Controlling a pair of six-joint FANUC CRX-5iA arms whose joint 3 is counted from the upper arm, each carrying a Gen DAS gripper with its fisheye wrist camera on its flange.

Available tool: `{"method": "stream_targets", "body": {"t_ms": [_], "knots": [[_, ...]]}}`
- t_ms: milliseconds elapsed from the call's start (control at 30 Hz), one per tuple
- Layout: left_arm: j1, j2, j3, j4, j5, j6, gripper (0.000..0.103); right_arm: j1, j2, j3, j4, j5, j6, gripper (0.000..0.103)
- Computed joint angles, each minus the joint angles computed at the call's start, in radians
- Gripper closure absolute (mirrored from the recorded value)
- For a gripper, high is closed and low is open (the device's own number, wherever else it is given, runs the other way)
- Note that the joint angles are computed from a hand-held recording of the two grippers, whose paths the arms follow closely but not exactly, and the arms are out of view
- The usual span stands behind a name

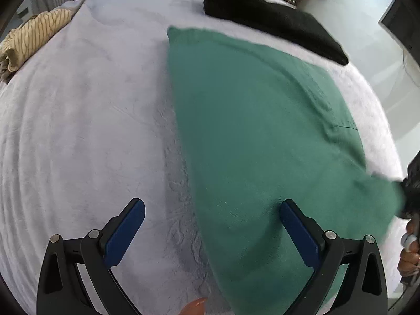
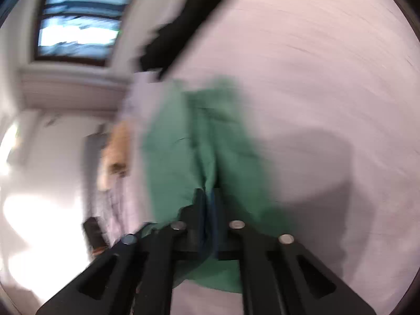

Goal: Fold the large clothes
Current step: 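Carry the jacket beside the black garment, lower it and open both tools, then withdraw both tools above the placed jacket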

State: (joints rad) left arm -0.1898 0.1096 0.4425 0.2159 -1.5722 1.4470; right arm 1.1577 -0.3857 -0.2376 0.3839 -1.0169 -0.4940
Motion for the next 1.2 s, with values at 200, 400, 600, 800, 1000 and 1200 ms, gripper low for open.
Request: {"method": "stream_targets", "body": {"t_ms": [200, 400, 600, 800, 1000, 1200], "knots": [[0.019, -0.027, -0.011, -0.009, -0.015, -0.013, 0.0, 0.144, -0.072, -0.044, 0.154, -0.115, -0.171, 0.09], [0.035, -0.038, 0.01, -0.04, -0.035, -0.002, 0.0, 0.032, 0.045, 0.144, 0.03, -0.077, 0.23, 0.044], [0.047, -0.042, 0.025, -0.072, -0.014, 0.037, 0.0, -0.153, 0.291, 0.41, -0.156, -0.178, 0.625, 0.044], [0.071, -0.015, 0.053, -0.126, 0.014, 0.098, 0.0, -0.147, 0.433, 0.579, -0.123, -0.277, 0.829, 0.064], [0.053, 0.037, 0.06, -0.129, 0.035, 0.118, 0.0, -0.231, 0.46, 0.597, -0.276, -0.29, 0.84, 0.064], [0.033, 0.038, 0.072, -0.158, 0.046, 0.138, 0.0, -0.163, 0.444, 0.613, -0.174, -0.256, 0.858, 0.096]]}}
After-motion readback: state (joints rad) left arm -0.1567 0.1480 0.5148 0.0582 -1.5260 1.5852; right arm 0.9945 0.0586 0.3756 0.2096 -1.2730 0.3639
